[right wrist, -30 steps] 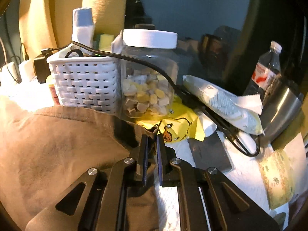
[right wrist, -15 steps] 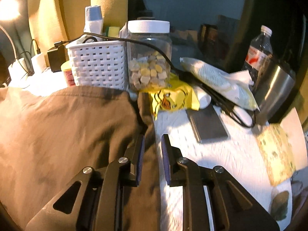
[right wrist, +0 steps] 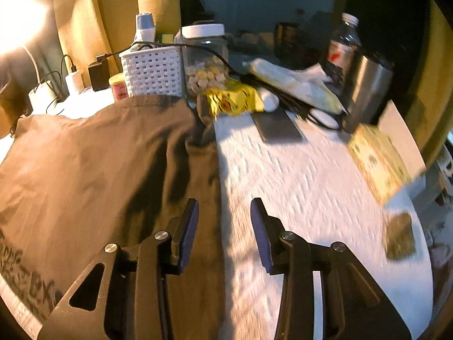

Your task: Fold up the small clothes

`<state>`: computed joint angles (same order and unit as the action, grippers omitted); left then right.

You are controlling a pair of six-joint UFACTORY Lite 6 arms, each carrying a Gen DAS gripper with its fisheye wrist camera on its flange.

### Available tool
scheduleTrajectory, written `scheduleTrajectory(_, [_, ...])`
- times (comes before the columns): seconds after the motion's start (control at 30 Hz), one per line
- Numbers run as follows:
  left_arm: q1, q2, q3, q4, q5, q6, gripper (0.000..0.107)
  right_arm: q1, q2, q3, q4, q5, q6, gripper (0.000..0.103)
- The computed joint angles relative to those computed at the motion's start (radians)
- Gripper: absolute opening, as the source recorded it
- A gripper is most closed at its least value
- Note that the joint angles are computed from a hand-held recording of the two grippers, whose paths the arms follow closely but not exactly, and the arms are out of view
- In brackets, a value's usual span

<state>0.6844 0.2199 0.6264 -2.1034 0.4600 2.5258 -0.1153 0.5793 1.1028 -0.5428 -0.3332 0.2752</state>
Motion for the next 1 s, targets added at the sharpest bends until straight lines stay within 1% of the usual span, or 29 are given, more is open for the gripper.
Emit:
scheduleTrajectory(0.1, [0.059,-0.007,-0.018,0.182,0.056,-0.143,0.067,-0.071,-0.032,-0.085,-0.216,-0.070,0.205,0.040])
scheduleTrajectory(0.13, [0.072,-0.014,-0.027,0.212,0.067,-0.161,0.067,-0.091,-0.040,-0.109,-0.250,-0.088,0.239,0.041])
scheduleTrajectory(0.3, [0.139,-0.078,-0.100,0.297,0.081,-0.176,0.067,-0.154,-0.100,-0.243,-0.296,-0.157,0.276,0.041])
scheduleTrajectory(0.47, [0.243,-0.132,-0.187,0.379,0.144,-0.170,0.067,-0.215,-0.133,-0.334,-0.488,-0.232,0.444,0.040])
scheduleTrajectory(0.53, [0.256,-0.131,-0.199,0.410,0.152,-0.174,0.067,-0.207,-0.143,-0.367,-0.467,-0.237,0.420,0.040])
scheduleTrajectory(0.57, [0.257,-0.139,-0.211,0.418,0.153,-0.172,0.067,-0.204,-0.157,-0.397,-0.424,-0.251,0.374,0.040])
scheduleTrajectory(0.63, [0.253,-0.166,-0.237,0.431,0.156,-0.164,0.067,-0.209,-0.163,-0.419,-0.413,-0.267,0.362,0.040])
scheduleTrajectory(0.7, [0.246,-0.168,-0.249,0.427,0.154,-0.156,0.066,-0.210,-0.168,-0.436,-0.380,-0.281,0.344,0.040])
scheduleTrajectory(0.77, [0.240,-0.178,-0.271,0.388,0.151,-0.120,0.066,-0.191,-0.183,-0.458,-0.314,-0.273,0.298,0.040])
scheduleTrajectory(0.83, [0.244,-0.191,-0.293,0.358,0.154,-0.084,0.060,-0.147,-0.210,-0.497,-0.213,-0.260,0.204,0.040])
scheduleTrajectory(0.87, [0.245,-0.197,-0.305,0.342,0.159,-0.062,0.051,-0.123,-0.222,-0.515,-0.163,-0.255,0.145,0.040])
scheduleTrajectory(0.9, [0.250,-0.197,-0.311,0.350,0.169,-0.057,0.034,-0.096,-0.230,-0.529,-0.100,-0.248,0.076,0.038])
scheduleTrajectory(0.93, [0.255,-0.195,-0.311,0.385,0.182,-0.073,0.022,-0.082,-0.235,-0.537,-0.066,-0.246,0.039,0.026])
scheduleTrajectory(0.97, [0.253,-0.195,-0.313,0.418,0.197,-0.097,0.011,-0.078,-0.232,-0.538,-0.074,-0.253,0.036,0.016])
scheduleTrajectory(1.0, [0.248,-0.217,-0.328,0.410,0.191,-0.089,0.010,-0.083,-0.223,-0.531,-0.119,-0.262,0.062,0.006])
